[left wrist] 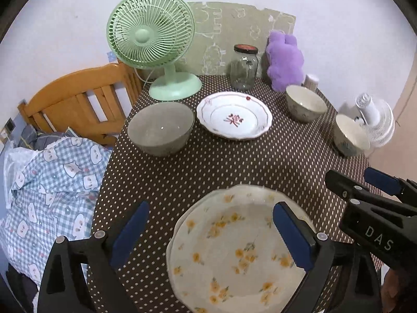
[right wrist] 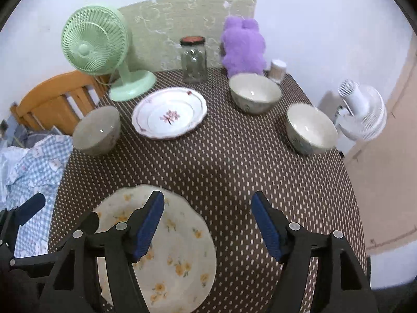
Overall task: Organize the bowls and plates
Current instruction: 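Open both tools and pull back from the plate stack, then move both tools toward the white plate with red pattern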
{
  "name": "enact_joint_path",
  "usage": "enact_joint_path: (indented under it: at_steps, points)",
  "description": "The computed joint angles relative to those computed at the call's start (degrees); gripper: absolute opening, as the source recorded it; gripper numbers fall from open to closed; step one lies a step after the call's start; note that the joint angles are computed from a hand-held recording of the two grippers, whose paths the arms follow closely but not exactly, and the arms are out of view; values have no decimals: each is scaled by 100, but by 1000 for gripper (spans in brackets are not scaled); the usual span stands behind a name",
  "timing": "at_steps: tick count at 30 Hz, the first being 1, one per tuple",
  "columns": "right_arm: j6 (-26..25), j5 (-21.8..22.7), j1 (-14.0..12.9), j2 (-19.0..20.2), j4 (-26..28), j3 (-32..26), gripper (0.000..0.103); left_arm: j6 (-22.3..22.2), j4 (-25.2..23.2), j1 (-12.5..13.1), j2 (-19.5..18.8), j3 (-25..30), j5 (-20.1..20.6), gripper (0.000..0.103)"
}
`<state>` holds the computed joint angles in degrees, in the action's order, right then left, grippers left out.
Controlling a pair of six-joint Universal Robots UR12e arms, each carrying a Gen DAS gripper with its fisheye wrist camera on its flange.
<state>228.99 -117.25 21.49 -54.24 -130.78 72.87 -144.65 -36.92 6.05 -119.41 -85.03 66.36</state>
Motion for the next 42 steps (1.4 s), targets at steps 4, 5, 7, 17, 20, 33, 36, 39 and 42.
enact_joint_path:
  at_steps: [4, 5, 7, 17, 20, 33, 36, 39, 42]
  points:
    - [-497, 275, -173, -32, -439, 100, 72, -392, 220, -149, -52, 71, 226, 96]
    - [-632, 320, -217, -28, -533, 108, 72, -498, 253, -188, -71, 100, 278, 96]
    - [-834, 386, -297, -9, -643, 97, 72, -707, 317, -269, -115, 159, 393, 94]
    - [-1553, 1214, -764, 159, -1258, 90, 72, -1583, 655, -657, -466, 527, 1023, 91]
    - [-1696, 1347, -858, 268, -1306, -17, 72, -1818, 612, -743, -603, 699, 1147, 86]
    - [-1848, 1732, -1109, 871, -1107, -726, 68, -2417, 261, -1016, -1223, 1525, 1883, 76]
    - [-1788, 1800, -1146, 996, -1017, -864, 66, -2476, 186, -1035, -1350, 1661, 1920, 73]
    - [-1742, 1836, -1174, 1127, -872, -1032, 63, -2604, -9, -1050, -1495, 1840, 1949, 72]
    - [-1741, 1894, -1203, 1253, -756, -1192, 60, -2650, -133, -1080, -1632, 2010, 2027, 70]
